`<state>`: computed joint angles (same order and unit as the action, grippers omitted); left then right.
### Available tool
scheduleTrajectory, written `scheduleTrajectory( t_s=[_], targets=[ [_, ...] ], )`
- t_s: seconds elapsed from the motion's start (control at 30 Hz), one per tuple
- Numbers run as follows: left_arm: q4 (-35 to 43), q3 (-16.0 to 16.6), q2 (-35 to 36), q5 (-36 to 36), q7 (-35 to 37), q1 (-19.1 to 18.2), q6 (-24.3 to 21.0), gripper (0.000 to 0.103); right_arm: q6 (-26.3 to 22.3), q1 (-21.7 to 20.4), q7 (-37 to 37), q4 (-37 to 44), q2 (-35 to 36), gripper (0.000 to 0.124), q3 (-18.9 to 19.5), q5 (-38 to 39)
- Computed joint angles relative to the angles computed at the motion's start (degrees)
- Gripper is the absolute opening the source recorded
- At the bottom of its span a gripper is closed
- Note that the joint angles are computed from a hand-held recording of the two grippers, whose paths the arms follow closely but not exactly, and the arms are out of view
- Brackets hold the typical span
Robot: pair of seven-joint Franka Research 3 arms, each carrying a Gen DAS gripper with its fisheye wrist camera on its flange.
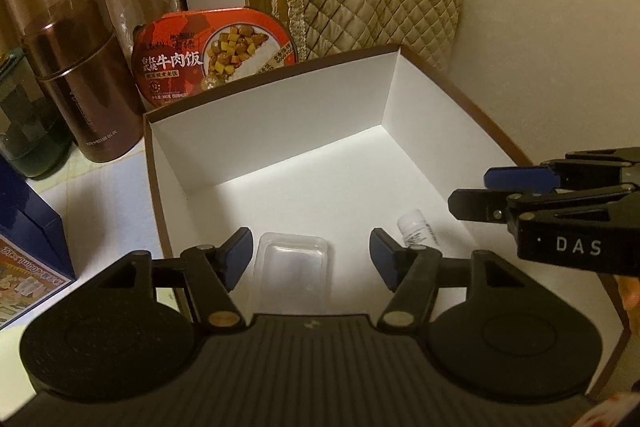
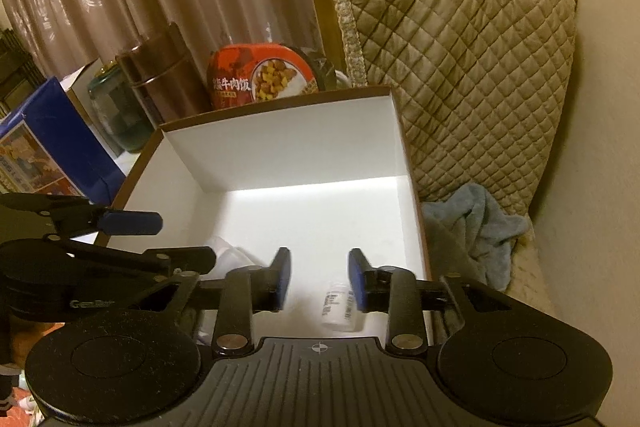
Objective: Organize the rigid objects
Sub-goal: 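Open both grippers to drop the clear case and pill bottle, then withdraw both grippers from the box back over the mat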
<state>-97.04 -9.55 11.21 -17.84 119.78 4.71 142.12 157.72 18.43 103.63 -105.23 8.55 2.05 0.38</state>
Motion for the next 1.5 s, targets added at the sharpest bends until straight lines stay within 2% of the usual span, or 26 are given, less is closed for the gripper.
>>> scheduleTrajectory(
  t_s=[0.07, 0.17, 0.67, 1.07, 1.5],
  targets=[
    [-1.11, -0.08, -1.16, -1.14, 0.93, 0.38, 0.09, 0.061, 0.84, 0.09, 0.34, -1.24, -1.00, 0.046, 0.01, -0.12],
    [-2.55, 0.16, -2.96, -3.70, 2.44, 0.79, -0.49, 0.061, 1.85, -0.11, 0.19, -3.54, -2.98, 0.049, 0.45, 0.84],
    [-12.11, 5.52, -15.38, -12.12, 7.55, -1.20, -3.62, 0.061, 5.05, -1.25, 3.85, -14.72, -14.01, 0.054, 3.93, 2.15],
    [-21.18, 11.30, -26.68, -12.69, 7.66, -3.75, -5.23, 0.061, 5.34, -2.47, 8.69, -21.28, -22.34, 0.057, 8.04, 0.93],
    [-30.77, 17.44, -38.77, -9.99, 7.28, -5.19, -8.04, 0.061, 3.88, -1.89, 13.88, -27.00, -29.53, 0.061, 12.84, 0.05]
  ],
)
